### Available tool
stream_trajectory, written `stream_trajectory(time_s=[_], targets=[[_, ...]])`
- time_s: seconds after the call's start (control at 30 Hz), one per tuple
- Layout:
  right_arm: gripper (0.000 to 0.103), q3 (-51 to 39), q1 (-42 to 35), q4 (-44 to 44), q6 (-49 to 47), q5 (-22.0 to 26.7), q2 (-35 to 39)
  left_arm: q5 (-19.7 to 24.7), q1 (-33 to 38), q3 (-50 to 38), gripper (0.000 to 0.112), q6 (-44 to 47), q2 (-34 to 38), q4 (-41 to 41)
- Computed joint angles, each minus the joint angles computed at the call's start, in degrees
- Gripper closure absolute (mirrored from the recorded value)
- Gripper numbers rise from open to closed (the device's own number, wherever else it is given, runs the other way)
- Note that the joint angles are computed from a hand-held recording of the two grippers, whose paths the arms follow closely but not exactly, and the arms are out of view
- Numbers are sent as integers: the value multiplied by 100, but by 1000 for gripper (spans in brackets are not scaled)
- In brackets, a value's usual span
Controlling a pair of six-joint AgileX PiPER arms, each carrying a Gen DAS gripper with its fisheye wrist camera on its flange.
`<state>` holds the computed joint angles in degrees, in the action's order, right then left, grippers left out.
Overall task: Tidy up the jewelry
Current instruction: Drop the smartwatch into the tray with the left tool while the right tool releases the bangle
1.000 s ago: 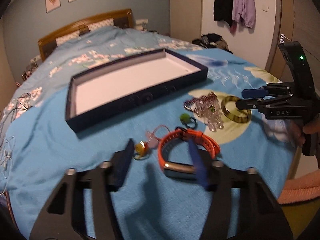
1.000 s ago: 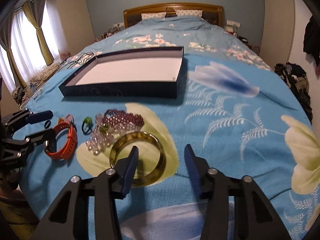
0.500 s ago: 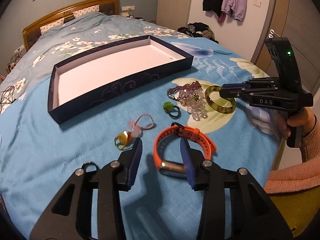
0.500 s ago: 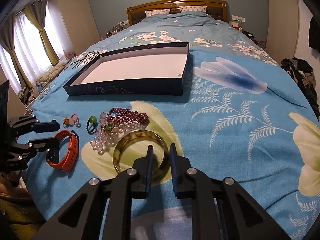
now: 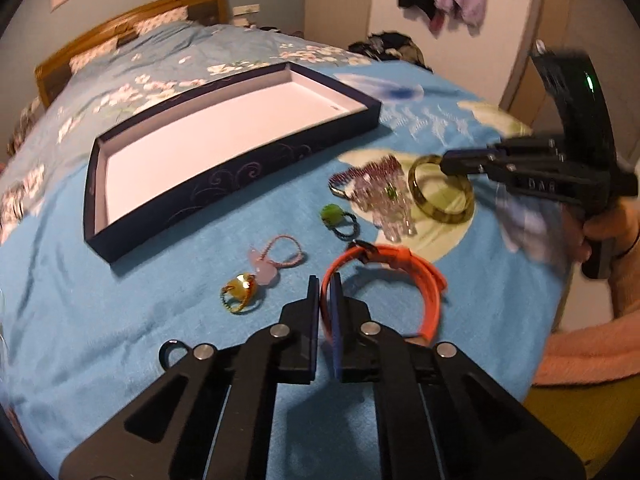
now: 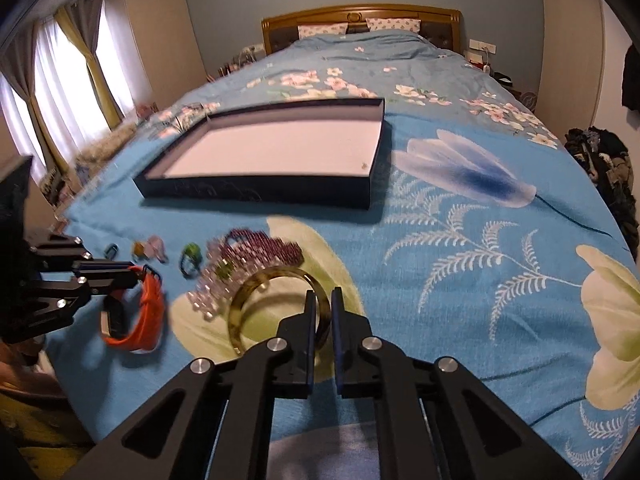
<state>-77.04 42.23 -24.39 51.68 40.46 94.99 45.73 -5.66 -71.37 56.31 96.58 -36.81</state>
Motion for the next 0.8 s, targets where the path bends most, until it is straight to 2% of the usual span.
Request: stream_trajectory(time_s=[0.2,0.43,0.63,0.73,0.8], targets=[[97,-285,-213,180,-272,-290,4,478,517,-597,106,-178,156,-631],[97,-1480,-542,370,-881,-204,678,441,693,-1910,106,-1137,782,-495],[97,-3316,-912,979,-1741,277,1825,667,641,-3616,106,-2232,1795,9],[97,-4434,-1057,1090,-1906,712,2504,917,567,-4596,105,-2854,2403,321],[97,-5520,-1143,1208,-2080,1237,3126,1027,500,-5236,104,-3289,2809,634]])
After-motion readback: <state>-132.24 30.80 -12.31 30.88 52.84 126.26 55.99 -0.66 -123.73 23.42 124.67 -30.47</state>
